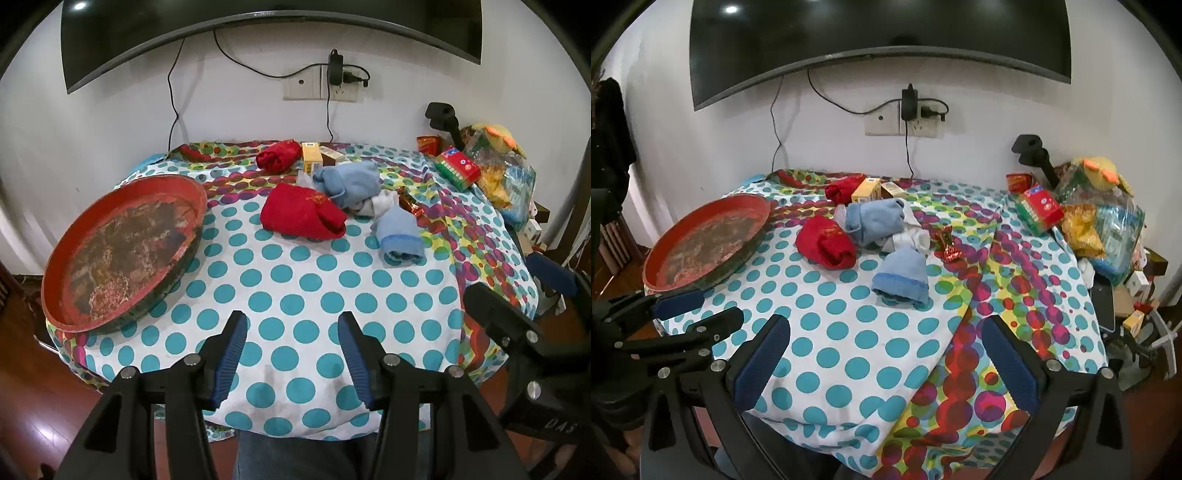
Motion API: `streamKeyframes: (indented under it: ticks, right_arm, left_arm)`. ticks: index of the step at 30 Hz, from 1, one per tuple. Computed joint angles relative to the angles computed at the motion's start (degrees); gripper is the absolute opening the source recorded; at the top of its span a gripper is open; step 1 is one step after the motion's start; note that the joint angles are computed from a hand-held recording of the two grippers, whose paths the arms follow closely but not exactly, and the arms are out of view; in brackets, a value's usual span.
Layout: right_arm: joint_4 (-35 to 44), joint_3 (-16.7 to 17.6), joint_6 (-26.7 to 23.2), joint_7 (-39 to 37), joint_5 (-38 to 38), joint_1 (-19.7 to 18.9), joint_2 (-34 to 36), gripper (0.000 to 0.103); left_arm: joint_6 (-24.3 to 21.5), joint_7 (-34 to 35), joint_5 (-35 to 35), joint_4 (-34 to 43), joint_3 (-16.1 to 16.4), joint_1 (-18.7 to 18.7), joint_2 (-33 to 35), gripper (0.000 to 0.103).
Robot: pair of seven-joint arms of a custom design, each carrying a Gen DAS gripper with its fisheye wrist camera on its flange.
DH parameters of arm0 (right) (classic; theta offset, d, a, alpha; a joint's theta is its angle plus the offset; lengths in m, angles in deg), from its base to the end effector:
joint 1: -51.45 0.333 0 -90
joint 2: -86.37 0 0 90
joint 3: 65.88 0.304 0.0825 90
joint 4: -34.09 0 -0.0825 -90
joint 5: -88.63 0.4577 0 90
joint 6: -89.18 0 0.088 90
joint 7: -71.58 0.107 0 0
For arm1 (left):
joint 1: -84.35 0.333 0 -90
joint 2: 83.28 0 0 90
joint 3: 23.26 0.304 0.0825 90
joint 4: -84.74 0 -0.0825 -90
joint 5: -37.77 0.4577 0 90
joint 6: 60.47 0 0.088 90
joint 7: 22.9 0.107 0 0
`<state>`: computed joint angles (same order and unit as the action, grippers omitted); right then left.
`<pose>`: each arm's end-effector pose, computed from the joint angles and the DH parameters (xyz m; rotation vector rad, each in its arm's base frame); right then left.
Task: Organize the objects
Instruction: 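Grasp the light blue sock with the right tool while the left tool reaches the red sock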
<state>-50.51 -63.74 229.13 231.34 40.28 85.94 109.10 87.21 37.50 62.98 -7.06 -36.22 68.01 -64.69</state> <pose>0.6348 0.4651 0.4819 -1.6302 1.7652 -0.7818 0.6740 -0.3640 0.4854 -1.5892 2.0496 -0.7486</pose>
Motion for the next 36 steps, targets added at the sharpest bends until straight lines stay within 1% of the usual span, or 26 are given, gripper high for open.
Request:
streamKeyframes:
  ticks: [6,12,17,23,27,29,31,36]
  right_arm:
    - [1.2,0.4,-1.0,-1.8,1.9,-0.2,0.9,0.103]
    - [2.1,0.0,-2.6,-2.0,1.4,0.6,1.5,0.103]
    - [2.7,-0.1,-2.6,-3.0,1.3,0.6,2.2,0.103]
    - [2.5,-0.8,-1.2,-2.7,1.3,0.0,3.0,0.103]
    - [3.5,-1.0,2.3,-3.9,3.5,-1.6,4.7,0.103]
    - [4.6,-1.7,2.9,-4.1,3.2,-1.7,6.0,0.103]
    - [6.9,-1.9,2.2,-6.1,4.2,-2.1,7.9,0.103]
    - [16.0,-2.6,-0.7,-12.8,7.1,-2.3,15.0,0.101]
  left_arm:
    - [-0.8,-0.5,0.7,0.2,0.2,-0.2,-0.1,0.053]
    - [-0.6,-1.5,1.2,-0.3,0.3,-0.3,-0.5,0.053]
    - [-0.7,-0.7,0.2,0.5,0.1,0.3,0.4,0.053]
    - [-1.5,1.3,-1.9,1.9,0.0,1.2,2.6,0.053]
    - [-0.8,2.2,-3.2,2.9,0.0,2.1,4.3,0.053]
    - [-0.8,2.6,-4.3,3.9,-0.1,2.5,5.4,0.053]
    - [-1.2,3.5,-5.4,5.5,-0.4,2.9,6.9,0.053]
    - [-5.2,5.0,-5.5,13.1,0.3,1.9,12.5,0.053]
